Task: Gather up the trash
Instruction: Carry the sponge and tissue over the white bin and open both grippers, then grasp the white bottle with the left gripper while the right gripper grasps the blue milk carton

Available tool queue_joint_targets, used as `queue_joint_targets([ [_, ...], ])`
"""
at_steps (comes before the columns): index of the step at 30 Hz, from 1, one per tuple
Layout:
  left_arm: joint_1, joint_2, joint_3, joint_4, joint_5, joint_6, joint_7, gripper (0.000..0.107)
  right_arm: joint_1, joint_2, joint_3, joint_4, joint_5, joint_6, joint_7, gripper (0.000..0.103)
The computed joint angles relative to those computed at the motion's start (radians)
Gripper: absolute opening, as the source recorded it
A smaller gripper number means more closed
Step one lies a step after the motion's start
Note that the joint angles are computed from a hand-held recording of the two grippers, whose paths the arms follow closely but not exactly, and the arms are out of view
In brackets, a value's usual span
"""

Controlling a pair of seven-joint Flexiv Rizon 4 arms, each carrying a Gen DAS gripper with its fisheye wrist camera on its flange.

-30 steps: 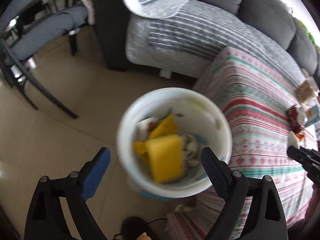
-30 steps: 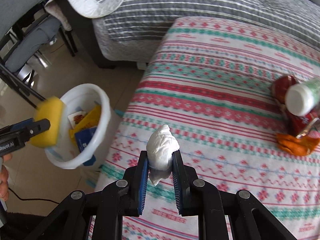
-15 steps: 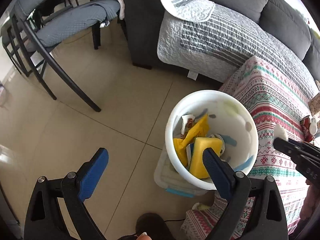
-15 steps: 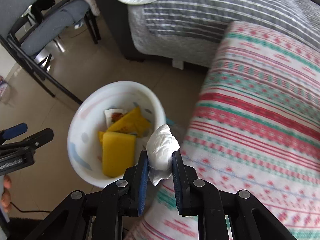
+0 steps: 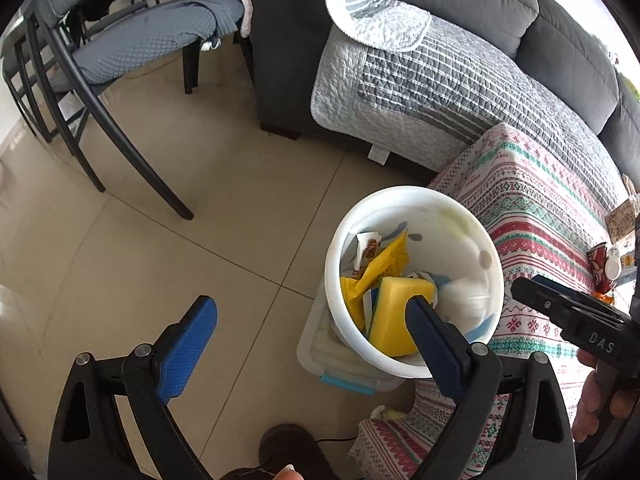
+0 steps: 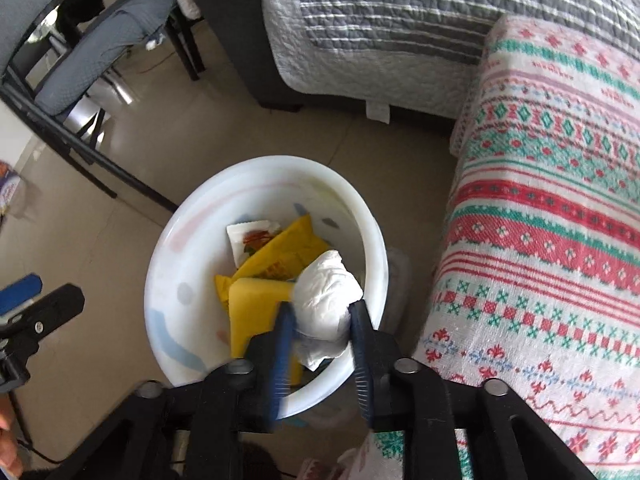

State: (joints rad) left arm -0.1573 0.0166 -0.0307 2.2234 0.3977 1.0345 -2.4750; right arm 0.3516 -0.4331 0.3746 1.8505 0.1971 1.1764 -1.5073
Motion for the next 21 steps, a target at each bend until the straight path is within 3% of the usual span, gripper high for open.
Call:
queue_joint_targets([
  [1,0.000,0.000,-0.001,-0.001,0.000,0.000,0.001,0.097,-0.009,0.003,0.008,0.000,0.016,0.005,-0.004,0.059],
  [13,-0.030,-0.035,-0.019,-0.038,-0.068,0.033,0.035,0.097,-0.061,0.114,-0.018,0.085,0.046,-0.015,-0.034,0.074],
  [21,-0.107,-0.131,-0.040,-0.179,-0.074,0.009,0.059,0.097,-0.100,0.215,-0.096,0.173,0.042,-0.021,-0.076,0.079],
])
